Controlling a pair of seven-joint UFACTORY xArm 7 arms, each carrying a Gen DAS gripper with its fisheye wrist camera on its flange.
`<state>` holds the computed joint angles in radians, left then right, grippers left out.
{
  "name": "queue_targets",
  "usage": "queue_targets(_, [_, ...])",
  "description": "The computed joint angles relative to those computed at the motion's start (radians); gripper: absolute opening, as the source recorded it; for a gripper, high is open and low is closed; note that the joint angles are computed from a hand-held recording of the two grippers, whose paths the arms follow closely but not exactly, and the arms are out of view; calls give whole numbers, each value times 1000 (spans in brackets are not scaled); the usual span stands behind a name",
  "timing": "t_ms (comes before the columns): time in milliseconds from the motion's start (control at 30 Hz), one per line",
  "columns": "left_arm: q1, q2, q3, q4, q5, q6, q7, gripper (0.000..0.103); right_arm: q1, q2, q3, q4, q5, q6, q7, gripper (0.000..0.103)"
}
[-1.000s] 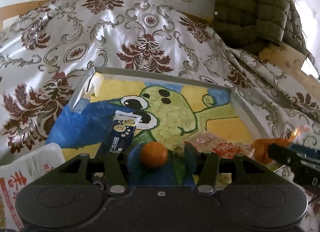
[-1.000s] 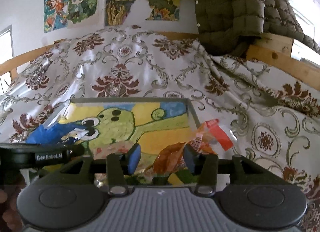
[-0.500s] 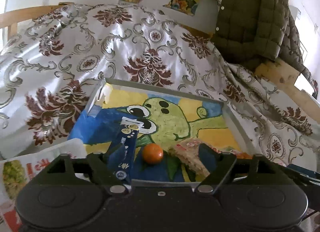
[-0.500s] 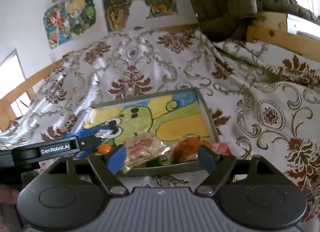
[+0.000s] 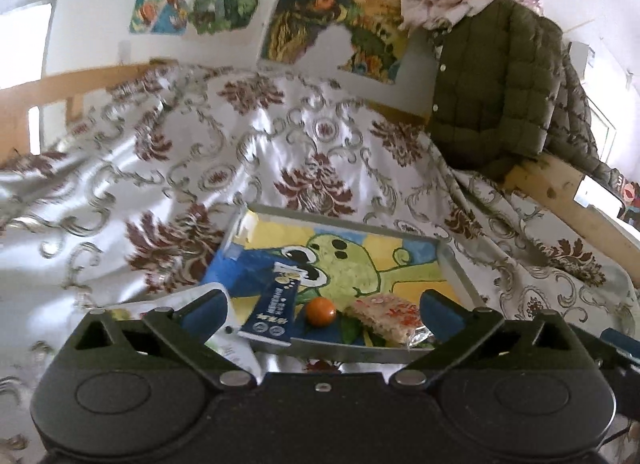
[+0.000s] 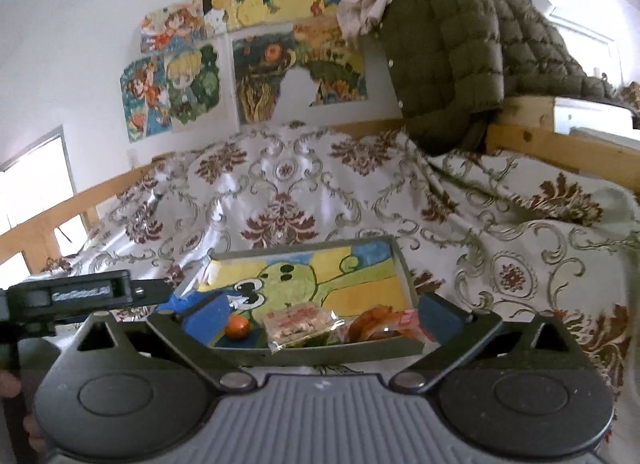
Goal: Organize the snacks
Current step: 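Open both tools and pull them back from the grey tray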
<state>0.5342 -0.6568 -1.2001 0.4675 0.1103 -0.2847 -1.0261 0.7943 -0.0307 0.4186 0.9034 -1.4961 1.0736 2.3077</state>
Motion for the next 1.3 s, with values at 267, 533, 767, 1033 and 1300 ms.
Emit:
queue_targets(267, [-295, -186, 161, -148, -7, 105, -57, 102, 42, -40, 50, -35, 64, 81, 30, 103])
queue_targets(533, [-588, -344, 280, -274, 48, 280, -157, 102, 101, -45, 106, -46, 141, 138, 27, 103])
queue_targets(767, [-812, -427, 361, -329, 105, 488, -212, 102, 187, 17, 135, 17, 224, 249, -41, 103])
queue_targets(1033, [-1003, -478, 441, -357, 166, 664, -260, 102, 306, 112, 110, 115, 274, 387, -95, 103])
queue_targets(1300, [-1085, -480, 509, -357, 242, 752, -305, 102, 360, 109, 95, 112, 313, 424, -42, 103])
